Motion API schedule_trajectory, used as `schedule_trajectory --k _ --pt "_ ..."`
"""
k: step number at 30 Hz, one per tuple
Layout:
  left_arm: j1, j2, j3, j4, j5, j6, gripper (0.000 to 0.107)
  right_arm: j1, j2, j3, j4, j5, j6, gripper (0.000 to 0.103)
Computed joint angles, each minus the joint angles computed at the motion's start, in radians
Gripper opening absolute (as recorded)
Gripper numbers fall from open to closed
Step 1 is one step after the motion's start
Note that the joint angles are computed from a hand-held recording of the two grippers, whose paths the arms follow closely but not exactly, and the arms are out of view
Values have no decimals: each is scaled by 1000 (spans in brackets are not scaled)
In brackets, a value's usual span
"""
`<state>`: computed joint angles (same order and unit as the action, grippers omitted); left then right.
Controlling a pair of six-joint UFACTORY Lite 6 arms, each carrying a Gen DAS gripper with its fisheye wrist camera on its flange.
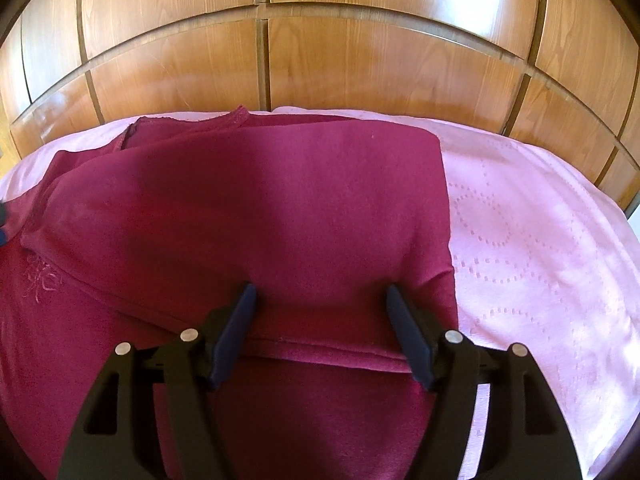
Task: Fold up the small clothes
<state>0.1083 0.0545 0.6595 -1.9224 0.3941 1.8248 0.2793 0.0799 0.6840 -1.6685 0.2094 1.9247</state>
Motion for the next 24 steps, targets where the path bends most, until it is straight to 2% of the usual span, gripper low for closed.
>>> schedule_trajectory --k 5,8,10,11,16,19,21,24 --pt "106 -180 -149 145 -5 -97 91 33 4 10 95 57 -79 76" --pt "191 -251 -205 236 5 -149 94 62 15 30 202 122 -168 88" --pt "289 -277 -233 302 59 -158 94 81 3 41 301 166 -255 101" --pt "353 -280 -235 351 93 -167 94 85 -7 40 342 174 -289 101" --pt "734 -110 -113 531 327 -186 94 157 -207 -73 562 146 -443 101" --pt "929 91 92 672 500 -309 94 242 -281 -135 595 130 -442 101" --pt "1009 190 221 696 545 -375 94 291 -282 -157 582 117 -401 101" --pt "1064 309 383 667 551 -423 94 335 -213 -163 488 97 -267 101"
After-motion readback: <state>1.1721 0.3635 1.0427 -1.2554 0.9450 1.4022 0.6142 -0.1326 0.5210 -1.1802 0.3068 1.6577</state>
